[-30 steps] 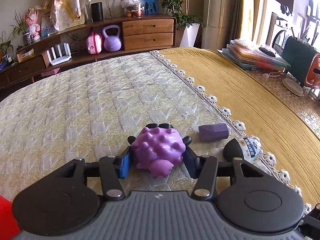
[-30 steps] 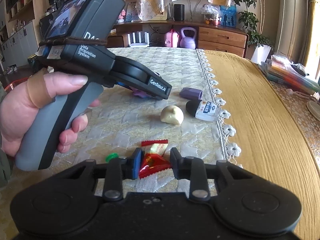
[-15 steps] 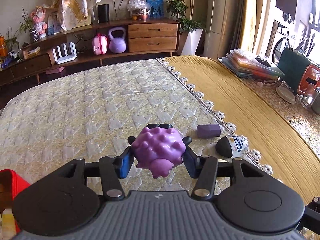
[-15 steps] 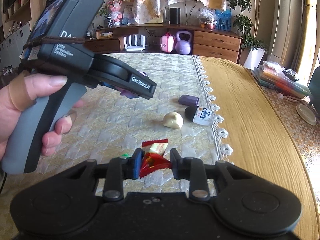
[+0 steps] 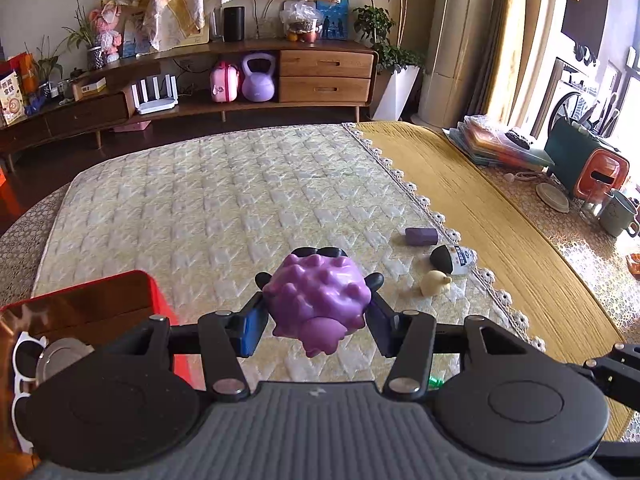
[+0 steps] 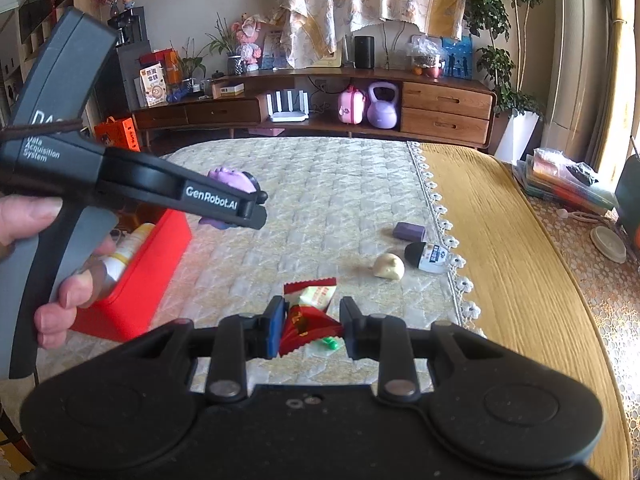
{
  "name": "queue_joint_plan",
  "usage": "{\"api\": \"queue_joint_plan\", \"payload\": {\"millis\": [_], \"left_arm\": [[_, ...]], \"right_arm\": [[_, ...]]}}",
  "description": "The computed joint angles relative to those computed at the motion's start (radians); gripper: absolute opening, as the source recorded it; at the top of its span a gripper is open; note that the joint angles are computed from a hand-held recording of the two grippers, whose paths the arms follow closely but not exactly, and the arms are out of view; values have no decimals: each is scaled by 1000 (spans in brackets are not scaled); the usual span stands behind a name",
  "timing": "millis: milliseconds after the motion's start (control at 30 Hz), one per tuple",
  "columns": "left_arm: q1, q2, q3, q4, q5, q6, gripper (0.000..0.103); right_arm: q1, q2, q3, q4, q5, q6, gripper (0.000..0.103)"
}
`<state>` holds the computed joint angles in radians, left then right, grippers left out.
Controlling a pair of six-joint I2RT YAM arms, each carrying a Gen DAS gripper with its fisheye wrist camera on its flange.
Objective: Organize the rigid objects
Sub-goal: 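Carry purple ball into red box with left tool while right tool carries wrapper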
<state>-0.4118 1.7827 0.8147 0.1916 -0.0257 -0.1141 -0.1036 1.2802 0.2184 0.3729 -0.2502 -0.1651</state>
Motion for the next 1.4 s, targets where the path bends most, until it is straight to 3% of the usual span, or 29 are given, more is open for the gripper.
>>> {"api": "queue_joint_plan", "payload": {"millis": [233,400,667,900,1133,1400], "left_arm": [[89,-202,-155,-33,57,43,53],[176,-328,-242,-68,112,97,53],[367,-468,-319,-105,190,180,53],[536,-449,-308,-126,272,268,53],[654,-333,-280,-114,332,347,53],[717,-195,-222,-118,360,411,53]], "right_arm": [[115,-189,-15,-132,54,54,29],[228,-241,-9,-173,120,96,29],[454,-161,40,-143,243,173,29],[598,-5,120,-83,304,223,29],[664,166,221,-33,304,231,29],[707,391,357,2,279,155,29]]}}
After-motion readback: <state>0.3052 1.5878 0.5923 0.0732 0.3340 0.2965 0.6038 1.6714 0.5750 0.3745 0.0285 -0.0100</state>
